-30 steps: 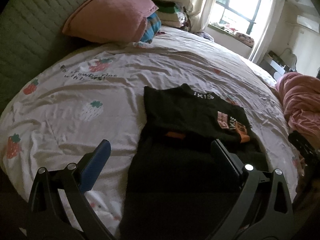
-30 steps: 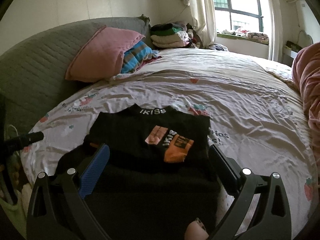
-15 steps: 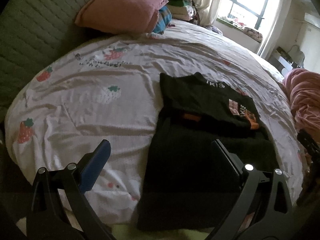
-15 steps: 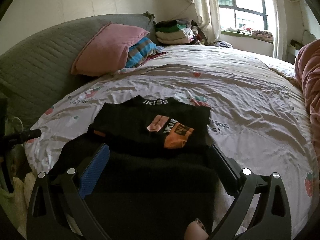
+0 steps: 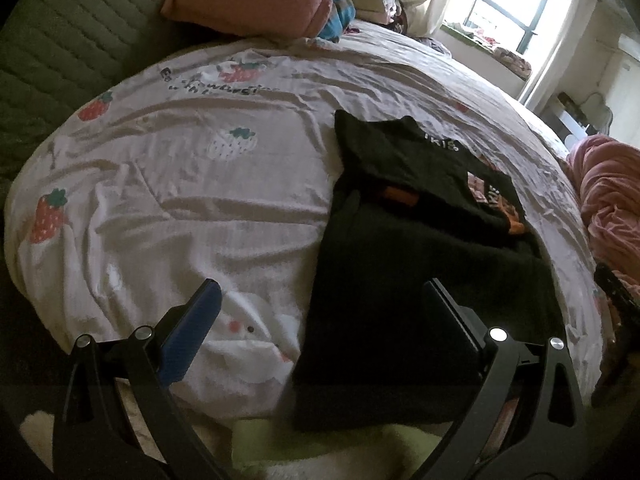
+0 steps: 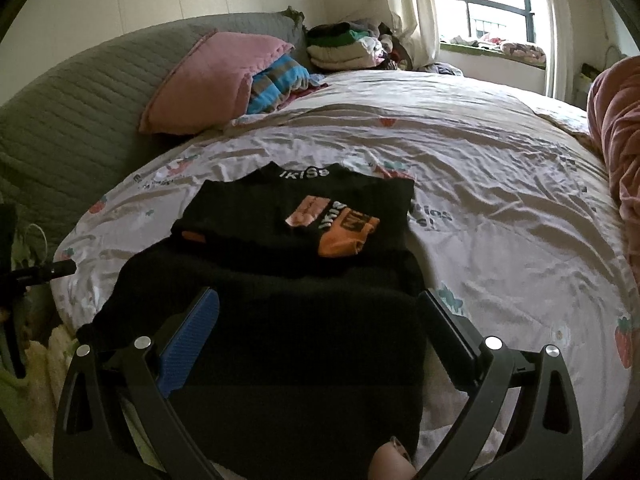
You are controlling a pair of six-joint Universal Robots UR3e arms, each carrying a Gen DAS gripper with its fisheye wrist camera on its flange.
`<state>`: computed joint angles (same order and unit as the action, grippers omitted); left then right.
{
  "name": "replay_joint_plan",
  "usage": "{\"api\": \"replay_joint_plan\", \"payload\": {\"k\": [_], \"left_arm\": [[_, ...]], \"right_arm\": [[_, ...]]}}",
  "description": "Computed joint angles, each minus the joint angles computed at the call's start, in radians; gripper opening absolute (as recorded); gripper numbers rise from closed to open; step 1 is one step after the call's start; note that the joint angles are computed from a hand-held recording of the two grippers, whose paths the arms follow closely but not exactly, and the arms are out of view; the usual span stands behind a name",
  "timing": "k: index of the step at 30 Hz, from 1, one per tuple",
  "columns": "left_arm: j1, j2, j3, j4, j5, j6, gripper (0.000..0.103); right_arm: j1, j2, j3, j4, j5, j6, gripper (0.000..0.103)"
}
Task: Fold small clothes
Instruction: 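Move both open grippers to the hem of the black shirt, then close both grippers on the shirt hem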
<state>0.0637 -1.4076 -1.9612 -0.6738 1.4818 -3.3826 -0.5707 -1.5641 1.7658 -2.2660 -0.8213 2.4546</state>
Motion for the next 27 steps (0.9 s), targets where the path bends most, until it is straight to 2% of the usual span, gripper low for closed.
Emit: {"api": "replay_joint_plan", "payload": {"k": [3,8,10,13,23,27], "left_arm": [[0.011,0.017,-0.044,0.014,-0.02,0.012,0.09],[0.031,0.026,-0.098,0.024,-0.077,0.027,0.063],[0.032,0.024,-0.114,0.027,-0.089,0.029,0.061],[0.053,0.041,-0.151,0.026,-0.132,0.039,0.053],[0.074,0.083,-0.243,0.017,-0.212,0.058,0.045],[0.063,0.089,-0.262,0.015,-0.211,0.057,0.043]], "right_arm": [[-0.006,-0.008,0.014,0.011,-0.003,-0.015,0.098],[-0.013,-0.031,0.046,0.036,-0.012,-0.056,0.098],[-0.019,-0.04,0.058,0.041,-0.015,-0.071,0.098],[-0.031,-0.051,0.068,0.056,-0.014,-0.093,0.098],[-0.082,-0.08,0.105,0.112,-0.037,-0.166,0.098],[-0.094,-0.088,0.121,0.139,-0.054,-0.197,0.098]]}}
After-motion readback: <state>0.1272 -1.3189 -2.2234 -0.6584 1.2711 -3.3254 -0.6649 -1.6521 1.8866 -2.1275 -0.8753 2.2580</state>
